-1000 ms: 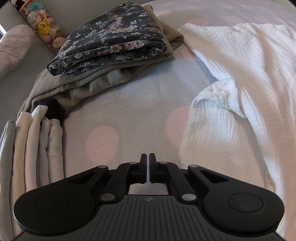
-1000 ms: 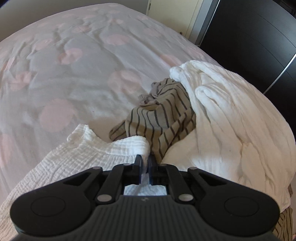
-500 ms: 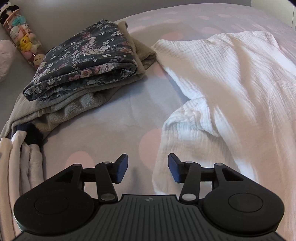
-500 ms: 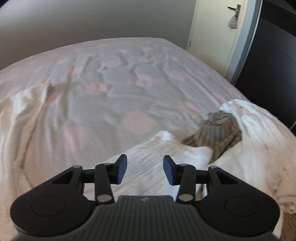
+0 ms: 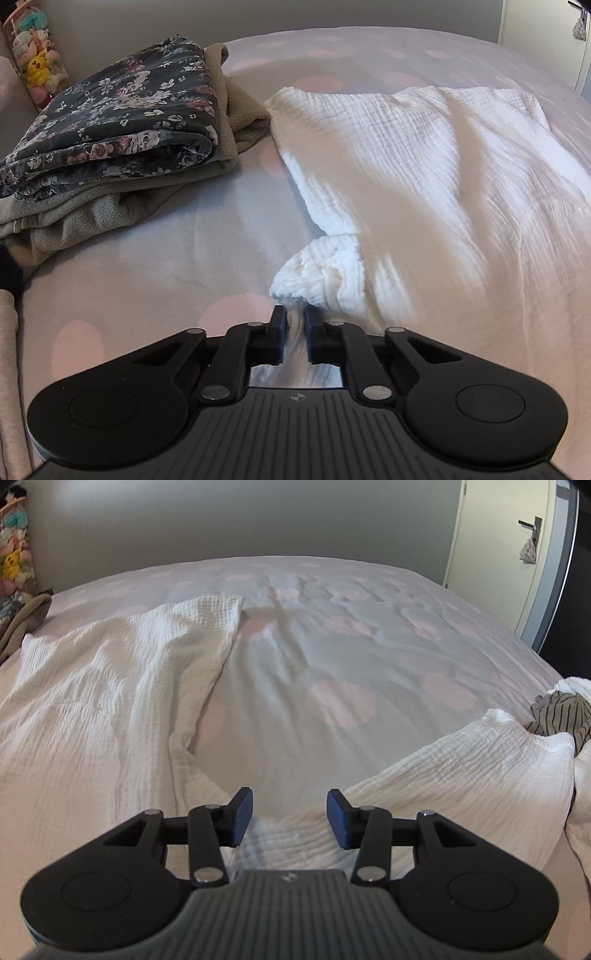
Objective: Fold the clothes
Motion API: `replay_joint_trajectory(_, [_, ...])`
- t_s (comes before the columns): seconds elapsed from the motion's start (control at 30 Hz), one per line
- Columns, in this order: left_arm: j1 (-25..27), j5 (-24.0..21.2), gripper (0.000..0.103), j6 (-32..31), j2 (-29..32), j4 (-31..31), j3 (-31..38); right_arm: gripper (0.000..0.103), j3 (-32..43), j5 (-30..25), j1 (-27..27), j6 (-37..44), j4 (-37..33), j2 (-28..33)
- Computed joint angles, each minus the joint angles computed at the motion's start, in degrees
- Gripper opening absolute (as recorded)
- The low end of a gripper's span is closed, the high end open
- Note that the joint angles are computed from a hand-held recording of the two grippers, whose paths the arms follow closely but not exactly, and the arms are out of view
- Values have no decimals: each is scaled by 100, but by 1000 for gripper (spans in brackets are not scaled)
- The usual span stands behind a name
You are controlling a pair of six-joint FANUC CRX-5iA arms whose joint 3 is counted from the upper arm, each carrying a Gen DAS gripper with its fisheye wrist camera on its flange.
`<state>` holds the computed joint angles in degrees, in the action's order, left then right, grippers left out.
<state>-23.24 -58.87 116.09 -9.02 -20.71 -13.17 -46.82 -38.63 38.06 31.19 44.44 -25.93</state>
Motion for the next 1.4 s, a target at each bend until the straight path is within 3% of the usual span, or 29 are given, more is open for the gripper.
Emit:
replay_joint_trajectory(0.1, [-201, -463, 4, 179, 60, -255, 241, 68, -123, 68, -16, -130, 208, -52])
replay_joint_trajectory(0.43, [-715, -2934, 4, 421, 4, -1432, 1342, 68, -340, 399, -249, -524, 413, -176])
replay_joint_trajectory(0.57, [-793, -3633, 4, 495, -47, -1654, 1602, 68, -354, 533, -332, -539, 353, -221])
replay_joint_trajectory(0.67, [-845, -3595, 4, 569, -170, -1441, 1659, 68, -336, 616, -383, -581, 312, -212])
replay_joint_trajectory(0.77, [-942, -3235, 4, 530, -106, -1061, 1702, 68, -337, 653, -387, -565, 310, -205])
replay_joint_trajectory(1.0, [-1199, -2138, 4, 440, 522, -115, 1539, 68, -373, 679, -361, -516, 353, -197])
replay_joint_trajectory(1.17, [-1207, -1923, 5, 293, 865, 249, 1405, 68, -348, 725, -372, -457, 310, -129])
replay_joint_trajectory(1.23, [-1132, -1893, 10, 119, 877, 335, 1346, 68, -336, 740, -375, -399, 252, -129])
replay_joint_trajectory(1.33, [-971, -1763, 25, -193, 735, 508, 1210, 68, -341, 762, -375, -370, 232, -138])
replay_joint_trajectory(1.4, [-927, -1660, 43, -289, 551, 535, 1172, 68, -342, 764, -381, -372, 228, -139])
